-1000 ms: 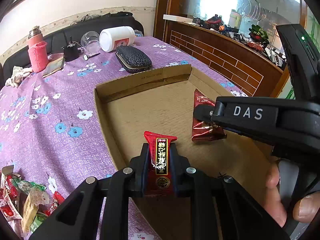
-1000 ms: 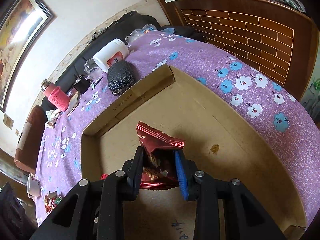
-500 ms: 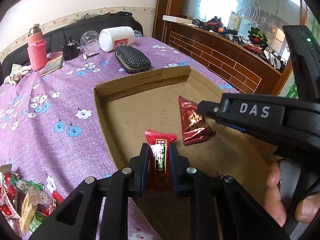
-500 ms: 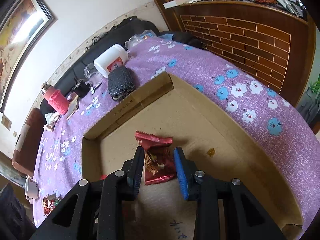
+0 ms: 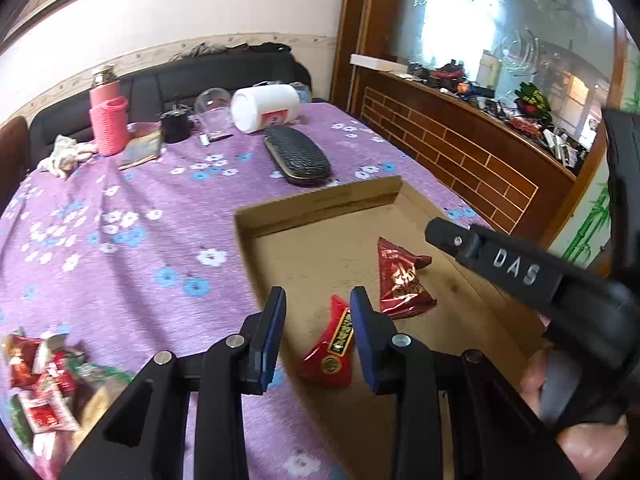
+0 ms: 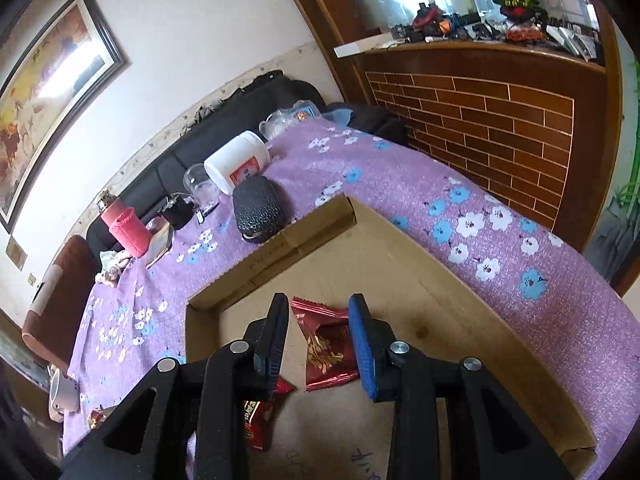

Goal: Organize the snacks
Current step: 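Return both tools to the snack pile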

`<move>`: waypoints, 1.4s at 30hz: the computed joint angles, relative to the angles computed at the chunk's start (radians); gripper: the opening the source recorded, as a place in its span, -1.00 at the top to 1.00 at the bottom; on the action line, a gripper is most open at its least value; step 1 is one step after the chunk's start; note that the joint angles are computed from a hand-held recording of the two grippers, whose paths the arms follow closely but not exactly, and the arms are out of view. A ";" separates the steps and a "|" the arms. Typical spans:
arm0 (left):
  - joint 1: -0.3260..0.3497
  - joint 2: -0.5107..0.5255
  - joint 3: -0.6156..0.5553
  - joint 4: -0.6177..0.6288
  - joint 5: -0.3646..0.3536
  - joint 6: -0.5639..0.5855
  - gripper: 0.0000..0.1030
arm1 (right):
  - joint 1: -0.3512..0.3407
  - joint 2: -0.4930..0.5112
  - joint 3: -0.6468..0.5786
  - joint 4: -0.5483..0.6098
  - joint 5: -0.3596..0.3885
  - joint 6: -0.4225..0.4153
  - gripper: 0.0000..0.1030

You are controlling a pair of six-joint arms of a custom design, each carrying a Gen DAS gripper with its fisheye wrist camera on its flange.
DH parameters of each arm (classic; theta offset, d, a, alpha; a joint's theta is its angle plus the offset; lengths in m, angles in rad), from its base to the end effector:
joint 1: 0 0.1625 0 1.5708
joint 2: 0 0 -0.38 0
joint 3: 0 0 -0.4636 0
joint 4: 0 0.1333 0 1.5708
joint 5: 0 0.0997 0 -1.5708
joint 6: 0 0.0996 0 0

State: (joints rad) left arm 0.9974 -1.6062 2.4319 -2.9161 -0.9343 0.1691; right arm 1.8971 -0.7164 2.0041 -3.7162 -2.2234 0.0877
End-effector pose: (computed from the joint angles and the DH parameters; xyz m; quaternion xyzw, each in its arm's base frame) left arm -0.0700 -0.4633 0.1815 0.2581 0.8845 -0.2997 0.2473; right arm 0.2424 -0.4893 -0.0095 -0.0298 -0.8712 0.4454 0.2043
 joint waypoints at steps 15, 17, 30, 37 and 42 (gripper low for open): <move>0.025 -0.499 0.122 0.396 0.063 -0.046 0.27 | 0.047 0.035 0.000 0.018 0.243 -0.190 0.36; 0.067 -0.567 0.118 0.451 0.054 -0.046 0.26 | 0.052 0.041 -0.006 0.078 0.299 -0.211 0.36; 0.320 -0.670 0.084 0.537 0.007 0.080 0.26 | 0.099 0.111 -0.046 0.215 0.392 -0.311 0.35; 0.321 -0.607 0.091 0.440 0.053 0.145 0.12 | 0.097 0.108 -0.049 0.229 0.406 -0.312 0.33; 0.333 -0.558 0.078 0.411 0.042 0.167 -0.01 | 0.101 0.106 -0.046 0.240 0.415 -0.329 0.27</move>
State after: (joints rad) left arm 1.3309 -2.1646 2.5102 -2.5048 -0.8926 0.3365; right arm 1.9986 -0.6108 1.9578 -3.4764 -1.8082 -0.2410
